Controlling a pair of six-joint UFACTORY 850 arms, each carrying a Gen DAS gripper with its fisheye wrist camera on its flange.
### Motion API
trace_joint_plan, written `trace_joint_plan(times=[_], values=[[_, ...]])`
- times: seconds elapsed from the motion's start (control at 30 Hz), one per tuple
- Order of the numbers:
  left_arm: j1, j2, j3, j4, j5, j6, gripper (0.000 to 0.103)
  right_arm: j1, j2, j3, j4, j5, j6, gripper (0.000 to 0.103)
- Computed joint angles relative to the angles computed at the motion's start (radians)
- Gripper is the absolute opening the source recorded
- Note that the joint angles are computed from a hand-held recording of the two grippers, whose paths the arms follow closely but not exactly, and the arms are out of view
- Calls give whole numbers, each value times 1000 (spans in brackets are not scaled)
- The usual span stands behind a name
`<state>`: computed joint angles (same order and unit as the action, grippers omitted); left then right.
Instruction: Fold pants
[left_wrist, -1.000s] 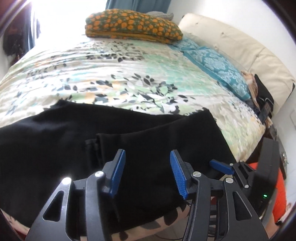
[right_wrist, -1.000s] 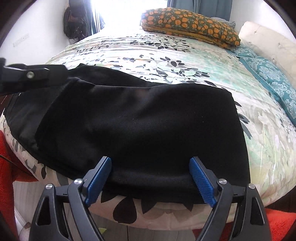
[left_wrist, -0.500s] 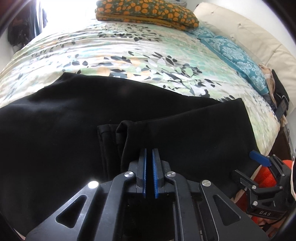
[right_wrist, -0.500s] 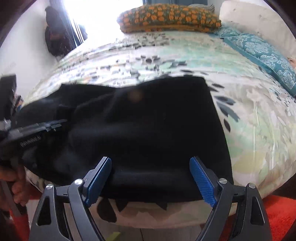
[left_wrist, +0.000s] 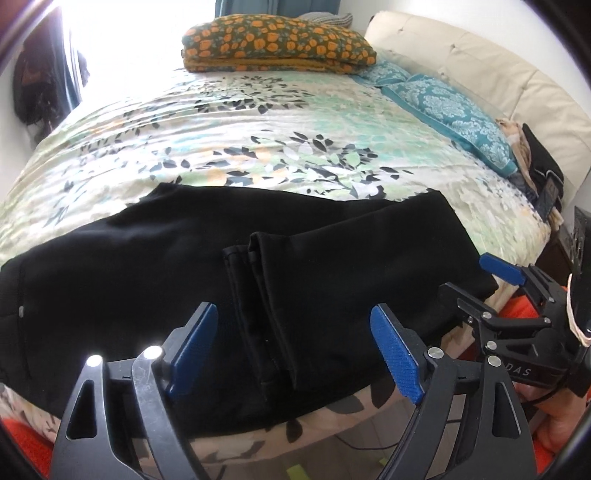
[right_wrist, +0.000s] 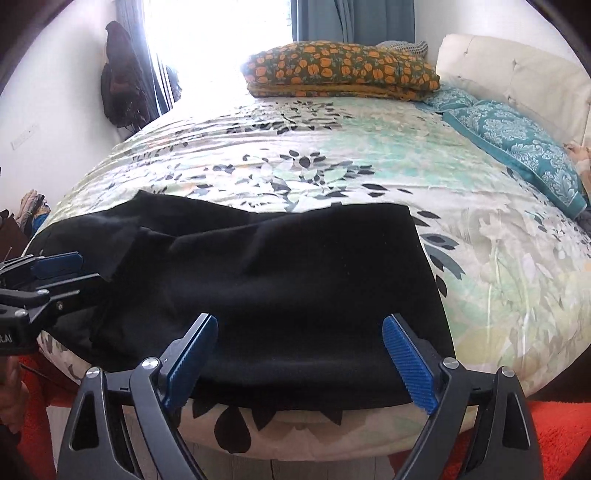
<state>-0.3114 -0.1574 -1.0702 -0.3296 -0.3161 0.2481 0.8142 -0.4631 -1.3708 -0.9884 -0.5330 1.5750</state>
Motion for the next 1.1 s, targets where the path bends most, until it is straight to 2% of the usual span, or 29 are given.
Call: trace_joint_plan(times=[0.1, 0.27, 0.47, 0.57, 0.7, 0.83, 0.93, 1.03, 1.1], values=[[7, 10, 20, 20, 2, -44, 87, 14, -11, -20, -22, 27, -35, 91], [-9, 22, 47, 200, 10, -190, 87, 18, -71, -89, 182, 49, -282, 91], [35, 25, 50, 291, 0, -327, 87, 30, -52, -67, 123, 46, -219, 91], [81, 32, 64, 258, 6, -329, 87, 20, -46, -55, 179, 59, -232, 91], [151, 36, 74, 300, 9, -405, 87, 13, -44, -49, 203, 70, -220, 91], [250, 7, 61, 274, -36, -459, 89, 15, -45, -52, 193, 67, -202, 91], [328, 33, 86, 86, -18, -339, 89, 16, -47, -55, 196, 67, -206, 91], [384, 61, 95, 70, 10, -360, 89, 18, -48, -57, 189, 64, -206, 91], [439, 64, 90, -15, 10, -314, 89, 19, -51, -59, 189, 64, -208, 91]])
